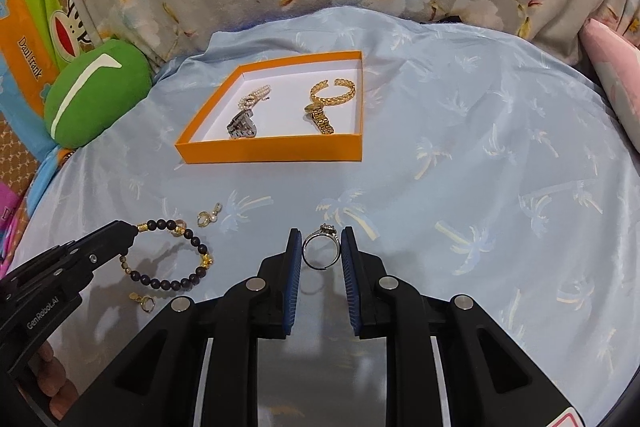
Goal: Organize jewelry
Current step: 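Carry the bead bracelet and silver ring into the box and open both tools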
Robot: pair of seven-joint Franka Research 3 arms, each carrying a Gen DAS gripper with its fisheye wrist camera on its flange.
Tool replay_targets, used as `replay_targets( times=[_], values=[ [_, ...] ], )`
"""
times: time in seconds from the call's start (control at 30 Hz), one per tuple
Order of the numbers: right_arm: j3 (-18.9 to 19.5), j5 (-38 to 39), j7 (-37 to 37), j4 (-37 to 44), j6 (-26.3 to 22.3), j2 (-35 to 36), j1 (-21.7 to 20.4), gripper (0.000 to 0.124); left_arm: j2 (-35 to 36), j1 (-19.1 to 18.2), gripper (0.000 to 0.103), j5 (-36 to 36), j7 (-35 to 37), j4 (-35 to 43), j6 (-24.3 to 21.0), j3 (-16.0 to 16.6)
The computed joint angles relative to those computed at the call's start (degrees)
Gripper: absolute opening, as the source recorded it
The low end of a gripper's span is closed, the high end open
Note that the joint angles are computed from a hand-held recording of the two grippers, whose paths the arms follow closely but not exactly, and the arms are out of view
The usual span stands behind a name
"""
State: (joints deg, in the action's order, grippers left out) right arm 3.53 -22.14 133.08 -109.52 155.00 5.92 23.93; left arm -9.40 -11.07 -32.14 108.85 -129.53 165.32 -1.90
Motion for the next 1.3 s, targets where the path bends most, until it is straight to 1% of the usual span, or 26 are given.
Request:
replay_targets(
  times=[0.13, 0.27, 0.43, 0.5, 0.63, 0.73, 0.8, 1.0, 1.17, 1.3],
  values=[
    [0.0, 0.3, -0.9, 1.3, 0.6, 0.4, -0.1, 0.019, -0.7, -0.8, 0.007, -1.1, 2.3, 1.3, 0.1, 0.4],
    [-0.2, 2.3, -3.2, 3.5, 1.3, 1.8, -0.3, 0.019, -0.1, -1.3, 0.007, -1.8, 4.1, 3.6, 0.7, 0.8],
    [-1.0, 5.2, -7.0, 8.8, 1.5, 5.5, 0.0, 0.019, 3.4, -0.4, 0.007, -3.0, 6.0, 9.1, 1.1, 0.3],
    [-1.3, 6.7, -8.9, 11.7, 1.3, 7.6, 0.2, 0.019, 5.3, 0.8, 0.007, -2.7, 6.2, 11.8, 1.5, -0.8],
    [-2.0, 10.5, -13.0, 18.9, 0.1, 12.9, 0.4, 0.019, 11.1, 3.7, 0.007, 0.9, 4.7, 18.4, 2.4, -3.5],
    [-2.2, 14.3, -16.2, 24.7, -1.1, 17.1, 0.3, 0.019, 16.0, 5.6, 0.007, 2.7, 3.9, 24.2, 2.0, -5.5],
    [-2.7, 15.9, -17.7, 28.8, -2.3, 20.1, 0.6, 0.019, 19.5, 6.5, 0.007, 5.1, 2.1, 28.3, 1.4, -6.4],
    [-3.8, 19.4, -20.9, 40.2, -6.5, 28.5, 1.1, 0.019, 30.4, 7.1, 0.007, 14.4, -4.8, 41.2, -1.3, -7.6],
    [-4.2, 21.7, -22.5, 46.0, -9.0, 33.3, 0.9, 0.019, 37.0, 8.2, 0.007, 20.1, -8.8, 48.6, -4.4, -9.3],
    [-4.0, 23.0, -23.9, 48.4, -10.0, 35.2, 0.6, 0.020, 40.0, 9.8, 0.007, 23.5, -11.3, 51.4, -6.0, -11.4]
  ],
)
